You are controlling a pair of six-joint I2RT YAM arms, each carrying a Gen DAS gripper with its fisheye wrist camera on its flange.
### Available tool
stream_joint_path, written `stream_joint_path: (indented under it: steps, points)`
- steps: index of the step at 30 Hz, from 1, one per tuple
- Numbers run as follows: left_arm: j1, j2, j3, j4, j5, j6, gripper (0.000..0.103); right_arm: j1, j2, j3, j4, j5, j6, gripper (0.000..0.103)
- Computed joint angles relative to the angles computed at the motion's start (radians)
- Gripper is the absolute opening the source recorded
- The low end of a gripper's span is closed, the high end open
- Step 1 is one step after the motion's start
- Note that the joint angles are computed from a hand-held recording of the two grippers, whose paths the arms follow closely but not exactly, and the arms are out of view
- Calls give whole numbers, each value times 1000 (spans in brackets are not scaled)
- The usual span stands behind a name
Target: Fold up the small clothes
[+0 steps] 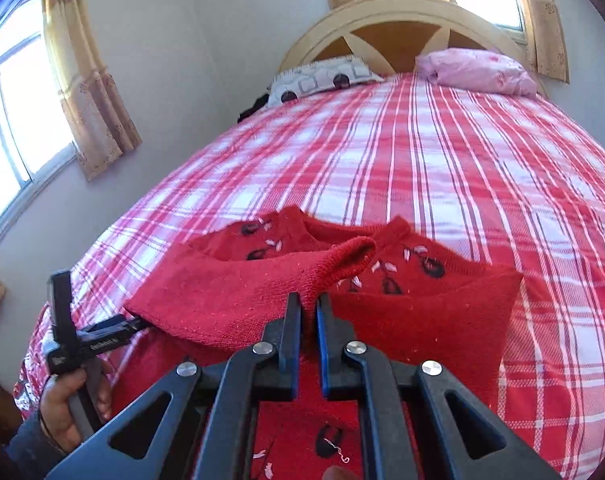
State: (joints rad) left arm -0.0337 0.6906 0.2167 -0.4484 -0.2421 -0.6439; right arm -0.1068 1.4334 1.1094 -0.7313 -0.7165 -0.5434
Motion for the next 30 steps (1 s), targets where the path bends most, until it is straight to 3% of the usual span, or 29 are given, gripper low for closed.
stream_joint_path:
  steps: [6,16,30]
  points:
    - [-10,62,16,11,-19,0,103,-69,-21,44,-38,-31,-50,6]
    - [31,5,-3,1,10,6,103,-223,112,124,-122,-41,-169,6]
    - [-5,-19,0,-30,-7,-4,103,-283,197,18,-35,27,-230,6]
